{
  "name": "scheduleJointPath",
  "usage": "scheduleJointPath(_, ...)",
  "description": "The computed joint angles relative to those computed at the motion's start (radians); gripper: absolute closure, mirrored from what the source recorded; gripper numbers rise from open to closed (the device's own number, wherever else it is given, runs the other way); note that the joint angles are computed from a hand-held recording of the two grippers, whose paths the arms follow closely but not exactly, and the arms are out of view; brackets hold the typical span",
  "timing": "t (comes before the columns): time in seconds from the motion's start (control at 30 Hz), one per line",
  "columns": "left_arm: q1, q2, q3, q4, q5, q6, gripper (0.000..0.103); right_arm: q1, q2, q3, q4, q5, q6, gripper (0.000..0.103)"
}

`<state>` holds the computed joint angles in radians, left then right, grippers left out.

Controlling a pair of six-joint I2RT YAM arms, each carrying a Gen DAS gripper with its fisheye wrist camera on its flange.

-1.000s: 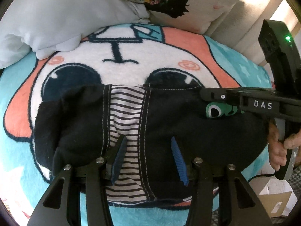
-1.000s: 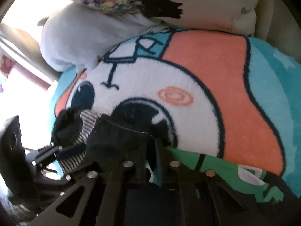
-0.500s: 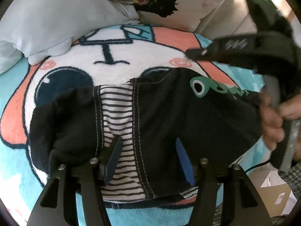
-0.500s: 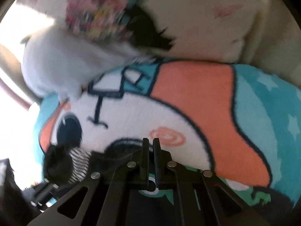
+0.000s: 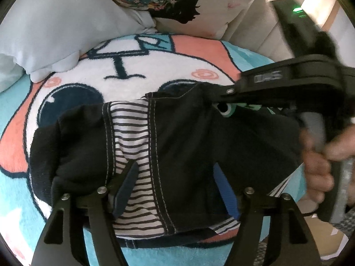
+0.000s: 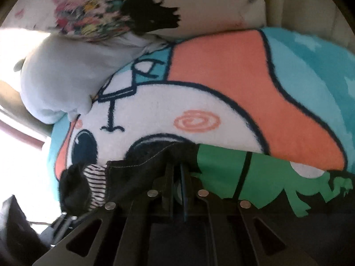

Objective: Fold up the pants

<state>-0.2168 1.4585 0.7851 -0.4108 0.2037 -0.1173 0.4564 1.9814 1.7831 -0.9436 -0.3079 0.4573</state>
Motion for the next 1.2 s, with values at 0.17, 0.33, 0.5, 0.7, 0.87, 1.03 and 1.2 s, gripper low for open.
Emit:
scheduleJointPath(0.17,-0.015,0.018,0.025,-0.020,-0.030,-0.002,0.034,0.011,-0.138,-0.073,-0.058,0.075,-0.133,0.085)
scheduleJointPath(0.33,0.016,-0.010,0.073,-0.107,-0.018,-0.068,0.034,-0.144,-0.400,-0.385,-0.004,0.069,-0.143,0.082)
scheduleJointPath(0.5,0.046,-0.067,0.126,-0.186,-0.018,-0.132,0.034,-0.425,-0.508,-0.555,0.011,-0.012,-0.167,0.073)
scheduleJointPath(0.7,-0.058,0.025,0.271,-0.242,0.003,-0.186,0.034,-0.682,-0.636,-0.554,-0.030,-0.207,-0.258,0.054)
scheduleJointPath(0.87,-0.244,0.205,0.506,-0.283,0.059,-0.215,0.034,-0.816,-0.691,-0.636,-0.045,-0.279,-0.334,0.053)
scheduleJointPath(1.03,-0.389,0.504,0.878,-0.390,0.144,-0.193,0.034,-0.854,-0.693,-0.702,-0.028,-0.331,-0.366,0.051)
scheduleJointPath(1.2,-0.481,0.832,1.316,-0.587,0.180,-0.163,0.034,-0.859,-0.665,-0.730,-0.015,-0.360,-0.417,0.048)
